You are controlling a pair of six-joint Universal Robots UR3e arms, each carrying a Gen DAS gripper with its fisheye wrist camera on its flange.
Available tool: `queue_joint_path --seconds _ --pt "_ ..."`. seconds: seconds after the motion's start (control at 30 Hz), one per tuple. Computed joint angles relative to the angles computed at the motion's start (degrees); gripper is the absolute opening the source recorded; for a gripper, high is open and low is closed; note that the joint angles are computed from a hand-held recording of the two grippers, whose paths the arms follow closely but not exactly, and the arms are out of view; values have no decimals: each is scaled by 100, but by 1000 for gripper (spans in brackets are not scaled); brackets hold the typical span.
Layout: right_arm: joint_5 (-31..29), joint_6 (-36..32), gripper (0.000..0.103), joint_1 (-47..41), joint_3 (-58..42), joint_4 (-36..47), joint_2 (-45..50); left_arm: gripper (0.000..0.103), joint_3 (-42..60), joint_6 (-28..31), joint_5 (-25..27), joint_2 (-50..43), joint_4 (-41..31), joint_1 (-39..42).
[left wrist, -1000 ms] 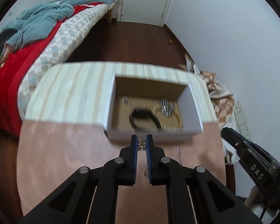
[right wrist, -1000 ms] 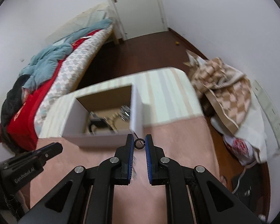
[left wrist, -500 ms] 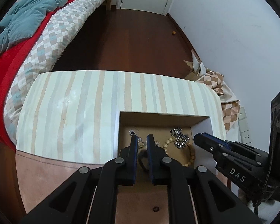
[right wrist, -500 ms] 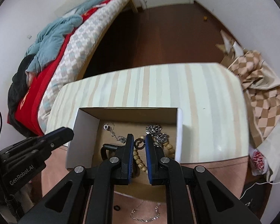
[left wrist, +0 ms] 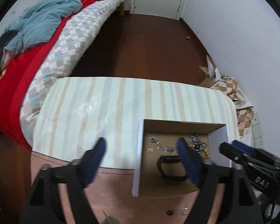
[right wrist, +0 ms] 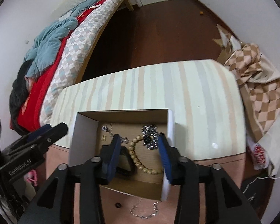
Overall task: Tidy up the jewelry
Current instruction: 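Open both grippers to drop the earring and ring into the box, then lift both grippers out of the box back toward the table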
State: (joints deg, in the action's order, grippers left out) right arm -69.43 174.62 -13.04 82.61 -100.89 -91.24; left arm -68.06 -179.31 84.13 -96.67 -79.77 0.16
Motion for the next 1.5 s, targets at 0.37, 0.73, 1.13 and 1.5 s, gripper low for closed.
queue_joint_path --seconds 0.37,0.73,1.13,1.5 --pt "-1759 404 100 660 902 -473 -869 103 -1241 -82 881 924 517 -301" --pt "-2310 629 101 890 966 -132 -2049 103 -1601 -208 1183 2010 426 -526" --pt "-2086 653 101 639 -78 881 -2787 103 -957 -389 916 2672 -179 -478" --pt "-1313 148 101 -227 1305 1096 -3621 103 -1996 -752 1429 2925 -9 -801"
